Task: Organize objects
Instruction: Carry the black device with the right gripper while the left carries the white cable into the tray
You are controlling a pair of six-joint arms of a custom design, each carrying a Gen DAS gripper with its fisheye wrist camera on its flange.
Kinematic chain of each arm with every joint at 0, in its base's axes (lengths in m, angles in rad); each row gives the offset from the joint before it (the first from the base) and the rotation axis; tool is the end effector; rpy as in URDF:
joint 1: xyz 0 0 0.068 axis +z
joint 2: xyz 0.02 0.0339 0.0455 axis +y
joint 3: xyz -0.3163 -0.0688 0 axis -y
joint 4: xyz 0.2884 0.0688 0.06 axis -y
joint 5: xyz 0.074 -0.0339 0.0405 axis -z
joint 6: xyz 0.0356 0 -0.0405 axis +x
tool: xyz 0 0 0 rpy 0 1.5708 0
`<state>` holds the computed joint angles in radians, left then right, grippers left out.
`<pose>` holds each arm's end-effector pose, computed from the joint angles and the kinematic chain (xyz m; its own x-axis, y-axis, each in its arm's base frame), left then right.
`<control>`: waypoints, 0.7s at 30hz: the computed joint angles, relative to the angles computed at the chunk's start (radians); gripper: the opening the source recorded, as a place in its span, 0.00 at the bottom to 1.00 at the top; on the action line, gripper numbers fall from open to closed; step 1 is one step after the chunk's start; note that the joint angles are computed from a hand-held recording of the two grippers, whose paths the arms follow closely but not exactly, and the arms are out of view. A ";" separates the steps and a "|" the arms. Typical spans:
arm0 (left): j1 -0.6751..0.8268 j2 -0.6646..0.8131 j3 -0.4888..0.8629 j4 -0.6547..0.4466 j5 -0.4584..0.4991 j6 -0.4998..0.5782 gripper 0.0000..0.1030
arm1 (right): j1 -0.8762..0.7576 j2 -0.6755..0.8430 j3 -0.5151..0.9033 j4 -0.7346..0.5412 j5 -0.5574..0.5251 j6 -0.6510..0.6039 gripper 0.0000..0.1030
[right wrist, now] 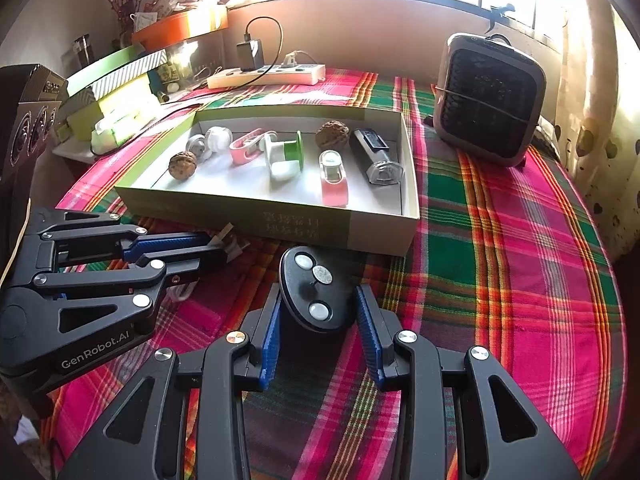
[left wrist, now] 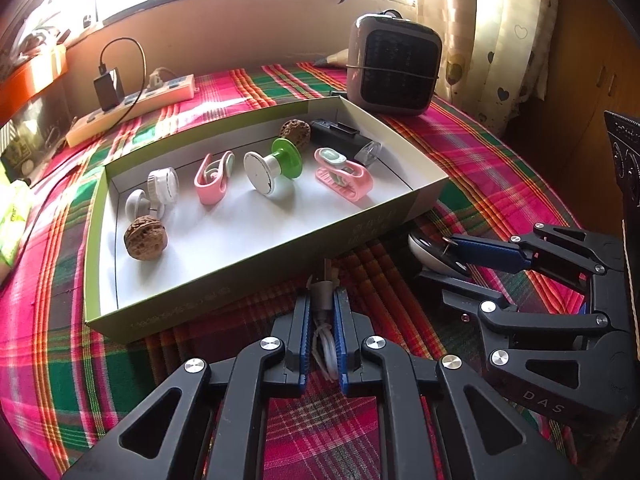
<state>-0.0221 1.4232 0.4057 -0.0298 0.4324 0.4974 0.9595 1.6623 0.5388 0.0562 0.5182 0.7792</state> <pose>0.2289 -0.0200 0.1204 -0.6514 0.4477 -0.6125 0.6148 0.7845 -0.0804 0.1742 0.2178 0.1025 -0.7612 -0.0224 -0.6481 -0.0553 0.9980 0.0304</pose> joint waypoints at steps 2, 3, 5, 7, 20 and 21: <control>0.006 0.000 0.001 -0.004 0.002 0.004 0.10 | 0.004 0.001 0.002 -0.003 0.004 0.002 0.35; 0.007 0.002 0.002 -0.004 0.004 0.006 0.10 | 0.006 0.001 0.002 -0.004 0.005 0.003 0.35; 0.011 0.002 0.001 -0.005 0.007 0.011 0.10 | 0.009 0.003 0.004 -0.007 0.007 0.007 0.35; 0.014 -0.002 -0.002 -0.007 0.008 0.011 0.10 | 0.011 0.000 0.003 -0.009 0.009 0.009 0.35; 0.045 -0.066 -0.012 -0.045 0.041 0.021 0.09 | 0.033 -0.021 0.009 -0.034 0.034 0.021 0.35; 0.048 -0.071 -0.012 -0.049 0.044 0.022 0.09 | 0.036 -0.024 0.011 -0.038 0.038 0.021 0.35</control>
